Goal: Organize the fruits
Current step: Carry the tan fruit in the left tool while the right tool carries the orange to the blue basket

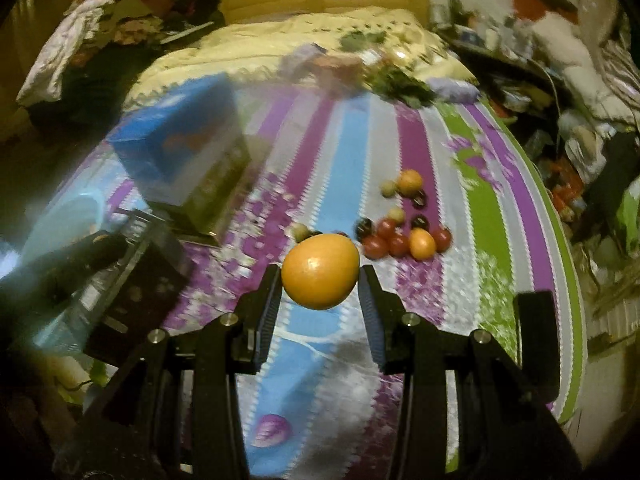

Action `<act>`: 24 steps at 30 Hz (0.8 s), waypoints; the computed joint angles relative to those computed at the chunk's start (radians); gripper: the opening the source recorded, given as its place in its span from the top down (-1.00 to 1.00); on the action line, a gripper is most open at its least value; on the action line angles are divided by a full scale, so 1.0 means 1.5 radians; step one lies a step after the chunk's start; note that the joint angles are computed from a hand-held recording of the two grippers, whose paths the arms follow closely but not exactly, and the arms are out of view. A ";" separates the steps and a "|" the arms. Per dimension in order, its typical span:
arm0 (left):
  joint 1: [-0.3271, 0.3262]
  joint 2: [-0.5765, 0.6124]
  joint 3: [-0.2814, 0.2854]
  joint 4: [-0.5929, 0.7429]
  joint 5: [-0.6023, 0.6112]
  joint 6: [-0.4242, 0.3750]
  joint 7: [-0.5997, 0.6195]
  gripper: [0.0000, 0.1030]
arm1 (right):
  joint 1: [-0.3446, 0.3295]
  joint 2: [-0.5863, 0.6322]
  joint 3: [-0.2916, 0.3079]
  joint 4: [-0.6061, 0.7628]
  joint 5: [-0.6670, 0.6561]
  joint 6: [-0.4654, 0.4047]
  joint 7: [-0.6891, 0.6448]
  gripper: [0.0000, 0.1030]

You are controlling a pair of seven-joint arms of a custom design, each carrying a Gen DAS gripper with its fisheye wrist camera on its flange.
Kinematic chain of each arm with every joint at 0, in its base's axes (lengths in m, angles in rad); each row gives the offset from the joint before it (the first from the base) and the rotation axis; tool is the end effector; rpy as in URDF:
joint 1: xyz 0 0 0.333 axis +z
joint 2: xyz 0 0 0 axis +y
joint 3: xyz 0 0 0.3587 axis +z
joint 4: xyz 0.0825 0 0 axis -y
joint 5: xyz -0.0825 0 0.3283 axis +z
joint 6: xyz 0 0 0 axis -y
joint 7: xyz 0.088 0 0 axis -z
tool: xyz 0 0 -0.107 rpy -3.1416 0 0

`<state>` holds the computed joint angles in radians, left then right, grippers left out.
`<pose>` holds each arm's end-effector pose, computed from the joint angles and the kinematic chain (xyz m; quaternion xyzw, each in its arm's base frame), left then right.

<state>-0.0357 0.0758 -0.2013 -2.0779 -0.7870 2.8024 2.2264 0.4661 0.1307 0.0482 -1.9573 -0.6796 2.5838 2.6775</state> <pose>0.5488 -0.0947 0.5292 -0.5775 0.7223 -0.3632 0.1132 0.5010 0.2944 0.5317 -0.6328 0.6994 -0.2317 0.2380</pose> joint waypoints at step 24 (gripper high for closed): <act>0.200 0.038 0.101 0.110 0.143 -0.067 -0.131 0.52 | 0.123 0.317 0.003 0.560 0.273 -0.122 -0.374 0.23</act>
